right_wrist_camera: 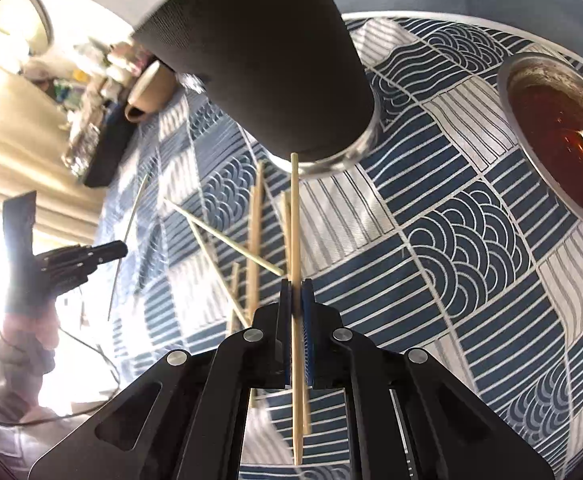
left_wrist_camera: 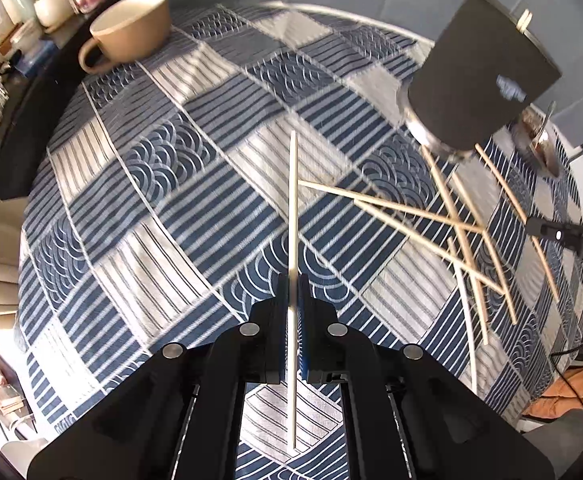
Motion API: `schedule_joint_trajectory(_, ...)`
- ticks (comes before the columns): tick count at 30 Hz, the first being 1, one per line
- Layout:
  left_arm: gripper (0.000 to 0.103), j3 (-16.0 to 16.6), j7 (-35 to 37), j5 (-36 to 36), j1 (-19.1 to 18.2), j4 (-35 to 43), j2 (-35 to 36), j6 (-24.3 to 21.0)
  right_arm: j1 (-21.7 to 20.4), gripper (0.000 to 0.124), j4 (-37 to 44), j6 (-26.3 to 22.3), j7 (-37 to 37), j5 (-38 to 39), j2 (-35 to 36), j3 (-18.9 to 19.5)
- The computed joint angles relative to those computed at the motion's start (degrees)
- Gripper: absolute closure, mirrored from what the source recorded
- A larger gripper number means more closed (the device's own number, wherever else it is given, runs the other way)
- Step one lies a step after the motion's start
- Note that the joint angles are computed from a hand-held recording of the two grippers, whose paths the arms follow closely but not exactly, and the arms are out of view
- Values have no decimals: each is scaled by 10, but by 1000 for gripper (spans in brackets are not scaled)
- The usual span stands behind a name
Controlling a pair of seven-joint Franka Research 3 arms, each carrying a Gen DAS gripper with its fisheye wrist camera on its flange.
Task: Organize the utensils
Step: 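Close left gripper on a wooden stick while right grasps another stick, then lift both held sticks and carry them above the black cup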
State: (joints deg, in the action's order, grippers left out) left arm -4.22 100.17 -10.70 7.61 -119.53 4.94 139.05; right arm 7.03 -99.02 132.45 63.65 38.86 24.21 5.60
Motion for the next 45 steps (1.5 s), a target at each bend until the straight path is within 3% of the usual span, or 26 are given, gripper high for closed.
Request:
schedule_joint_trajectory(6,99,-5,-5,4,-10,12,-4,18,-17,119,-39,7,-29,60,-43,4)
schedule_joint_trajectory(20,99,-16,54,-45,-24,47,-5,44,5,119,-90,68,-82,164,-119,0)
schedule_joint_trajectory(23,98,-22,70,-59,-28,74,3,30,8,119,-89,71,-97,172,-126,-3)
schedule_joint_trajectory(33,98,-46,129,-135,-31,168,45,-3,9,119,-53,75,-121,205,-122,-5)
schedule_joint_trajectory(45,98,-71,133,-140,-28,303,127,-18,-2,119,40,123,-201,270,-68,20)
